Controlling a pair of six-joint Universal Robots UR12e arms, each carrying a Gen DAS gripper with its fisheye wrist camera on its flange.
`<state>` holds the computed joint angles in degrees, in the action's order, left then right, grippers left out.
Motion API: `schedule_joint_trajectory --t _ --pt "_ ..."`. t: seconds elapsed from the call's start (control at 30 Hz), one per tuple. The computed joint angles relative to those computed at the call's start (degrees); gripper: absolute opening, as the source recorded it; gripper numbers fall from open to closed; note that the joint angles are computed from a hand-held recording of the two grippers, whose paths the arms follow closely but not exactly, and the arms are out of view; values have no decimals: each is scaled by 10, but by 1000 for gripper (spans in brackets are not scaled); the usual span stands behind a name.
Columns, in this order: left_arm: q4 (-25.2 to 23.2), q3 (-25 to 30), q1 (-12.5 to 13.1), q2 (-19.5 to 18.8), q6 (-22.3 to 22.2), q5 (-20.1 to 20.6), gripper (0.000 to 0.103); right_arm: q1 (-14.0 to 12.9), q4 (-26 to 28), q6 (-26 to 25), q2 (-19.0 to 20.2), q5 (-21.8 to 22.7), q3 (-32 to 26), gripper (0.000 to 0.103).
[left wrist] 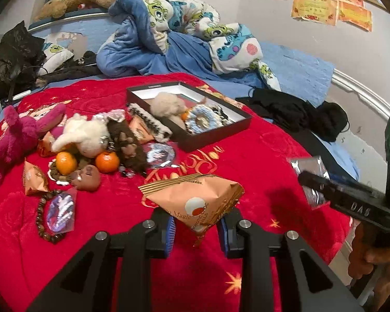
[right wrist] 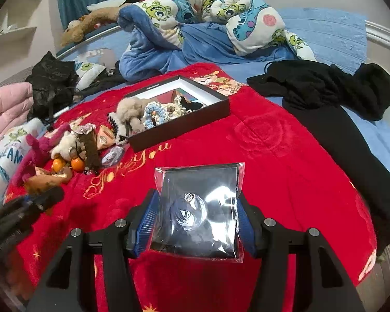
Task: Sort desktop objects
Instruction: 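Carry the snack packet and card bag toward the open black box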
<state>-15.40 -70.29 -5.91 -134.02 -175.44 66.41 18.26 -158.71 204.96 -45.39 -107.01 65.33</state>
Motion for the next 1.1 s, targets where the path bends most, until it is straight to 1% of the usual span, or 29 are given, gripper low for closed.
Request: schedule_joint_trajectory --t 0.13,0.23,0.3,0.33,0.43,0.47,0.57,0.73,0.93,1.03,1.1 --pt "12 -9 -4 9 15 -7 28 3 -14 -4 0 -3 -11 55" --pt "13 -10 -9 10 17 3 28 5 -25 -5 4 -4 -20 55" --pt "1 -5 -9 9 10 -11 28 6 -20 2 9 -5 -30 55" --pt "5 -5 -8 9 6 -19 28 6 -20 3 12 -3 -36 55" --pt "23 -5 -12 6 8 -5 28 6 -17 11 23 -5 -52 55" --pt "17 0 -12 4 9 -6 28 6 -21 8 26 -3 -57 55" --pt "9 8 -11 0 2 -17 28 6 -6 -6 41 -2 -77 55" --pt "12 17 -12 -6 5 -6 28 4 8 1 50 3 -91 55" --pt "-1 47 -14 -24 6 8 28 1 -8 9 56 6 -96 55" --pt "-11 69 -11 -36 -5 -7 28 0 -5 12 59 3 -101 55" --pt "-22 83 -11 -43 -12 -15 28 -2 -12 10 59 4 -100 55"
